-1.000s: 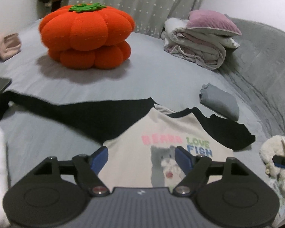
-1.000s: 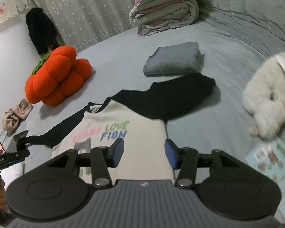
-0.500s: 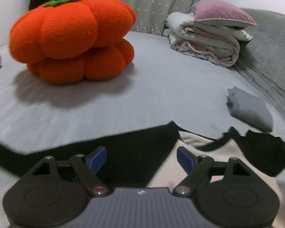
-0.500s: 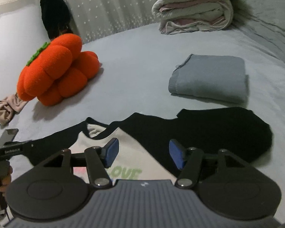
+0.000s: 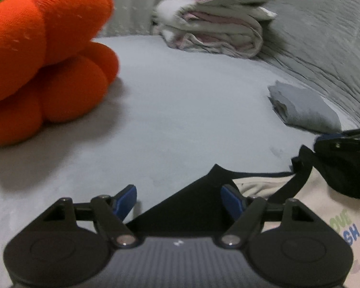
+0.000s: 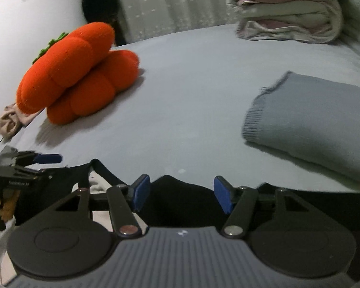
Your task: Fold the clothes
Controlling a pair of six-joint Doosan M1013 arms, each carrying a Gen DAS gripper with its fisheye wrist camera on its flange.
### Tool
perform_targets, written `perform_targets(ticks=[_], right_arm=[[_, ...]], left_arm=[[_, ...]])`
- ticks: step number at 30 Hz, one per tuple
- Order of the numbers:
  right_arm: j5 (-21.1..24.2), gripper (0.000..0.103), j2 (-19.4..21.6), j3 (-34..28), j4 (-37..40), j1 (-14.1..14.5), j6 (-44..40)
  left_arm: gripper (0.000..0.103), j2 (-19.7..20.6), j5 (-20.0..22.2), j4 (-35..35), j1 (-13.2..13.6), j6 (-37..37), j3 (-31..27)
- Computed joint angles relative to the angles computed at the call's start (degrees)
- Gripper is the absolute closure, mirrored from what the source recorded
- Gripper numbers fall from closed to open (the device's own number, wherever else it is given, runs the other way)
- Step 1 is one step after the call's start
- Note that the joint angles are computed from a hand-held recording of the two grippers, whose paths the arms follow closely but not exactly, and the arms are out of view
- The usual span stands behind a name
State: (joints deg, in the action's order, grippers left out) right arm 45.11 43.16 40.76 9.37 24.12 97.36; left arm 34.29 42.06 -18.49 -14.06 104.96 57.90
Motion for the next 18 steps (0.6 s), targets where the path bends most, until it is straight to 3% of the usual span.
perform_targets(ticks=[2,7,8,11,13,17,18], right_arm=[[-1.53,0.04,-0.11,1.07,0.07,-0.12,0.51],[-9.54,0.039,-1.36,6.71,-3.16,0.26,5.41],[-11.15,0.039,-1.5,7.66,-2.91,0.34,4.16],[-10.05,0.04,-0.97,6.11,-3.84,0.65,1.65],[-10.13,0.04,-1.15,6.42,-1.95,0.57,-1.77],[-8.78,0.056,-1.0,5.55,-0.47,0.57,-3.88],[-8.52,0.06,-0.96,5.36,-0.6,0.68,-4.38]], left_arm=[[0.029,1.86,5.13,-0.67,0.18,0.79,-3.23],[0.03,2.16,4.49,2.55,-0.79,0.44,-3.59],[0.031,1.78,3.49,3.09,-0.95,0.05,-2.86],[0.04,-0.25,-3.79,-0.22,-0.69,-2.3,2.29],[0.043,-0.03,-3.36,-1.36,-0.43,-1.4,1.9],[0.058,-0.08,-3.7,-4.81,0.11,0.02,2.28],[0.075,-0.11,-4.06,-5.07,0.11,0.33,2.46]])
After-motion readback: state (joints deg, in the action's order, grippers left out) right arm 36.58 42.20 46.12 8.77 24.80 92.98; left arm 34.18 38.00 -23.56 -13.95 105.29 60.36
